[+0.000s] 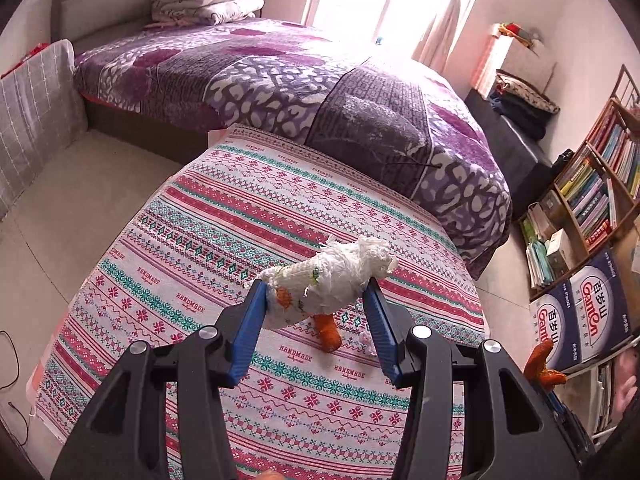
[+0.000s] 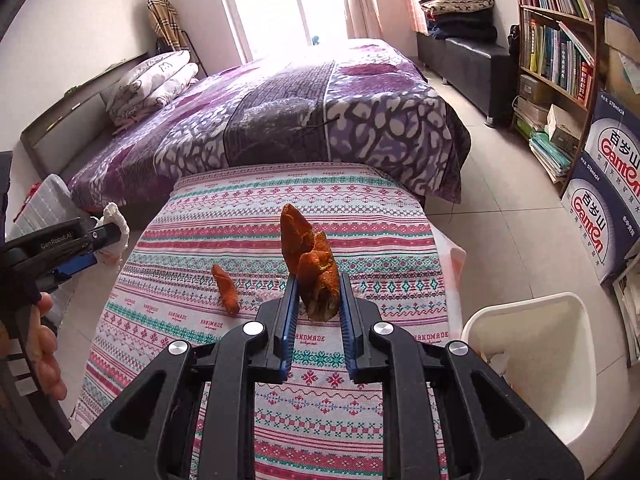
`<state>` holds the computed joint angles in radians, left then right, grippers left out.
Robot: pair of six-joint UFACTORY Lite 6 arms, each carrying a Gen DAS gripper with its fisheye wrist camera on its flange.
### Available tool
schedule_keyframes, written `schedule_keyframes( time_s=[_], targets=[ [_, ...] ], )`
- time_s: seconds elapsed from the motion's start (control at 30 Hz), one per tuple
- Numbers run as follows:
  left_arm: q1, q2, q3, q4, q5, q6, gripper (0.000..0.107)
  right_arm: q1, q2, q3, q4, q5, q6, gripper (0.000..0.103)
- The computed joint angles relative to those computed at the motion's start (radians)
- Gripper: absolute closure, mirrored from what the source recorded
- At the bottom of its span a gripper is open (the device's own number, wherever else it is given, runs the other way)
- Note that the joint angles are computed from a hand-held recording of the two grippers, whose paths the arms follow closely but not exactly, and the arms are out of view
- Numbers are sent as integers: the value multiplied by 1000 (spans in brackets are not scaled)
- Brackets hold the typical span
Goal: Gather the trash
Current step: 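Carry the peel over the bin and open the right tool while the left tool carries the bundle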
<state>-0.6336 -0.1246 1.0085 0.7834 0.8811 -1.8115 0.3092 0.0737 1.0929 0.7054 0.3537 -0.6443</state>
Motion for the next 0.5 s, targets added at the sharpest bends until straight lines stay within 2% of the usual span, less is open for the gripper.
schedule_keyframes(
  time_s=[0.5],
  targets=[
    [-82,179,184,9,33,1,58,-156,-14,8,80,69,-119,85]
  ],
)
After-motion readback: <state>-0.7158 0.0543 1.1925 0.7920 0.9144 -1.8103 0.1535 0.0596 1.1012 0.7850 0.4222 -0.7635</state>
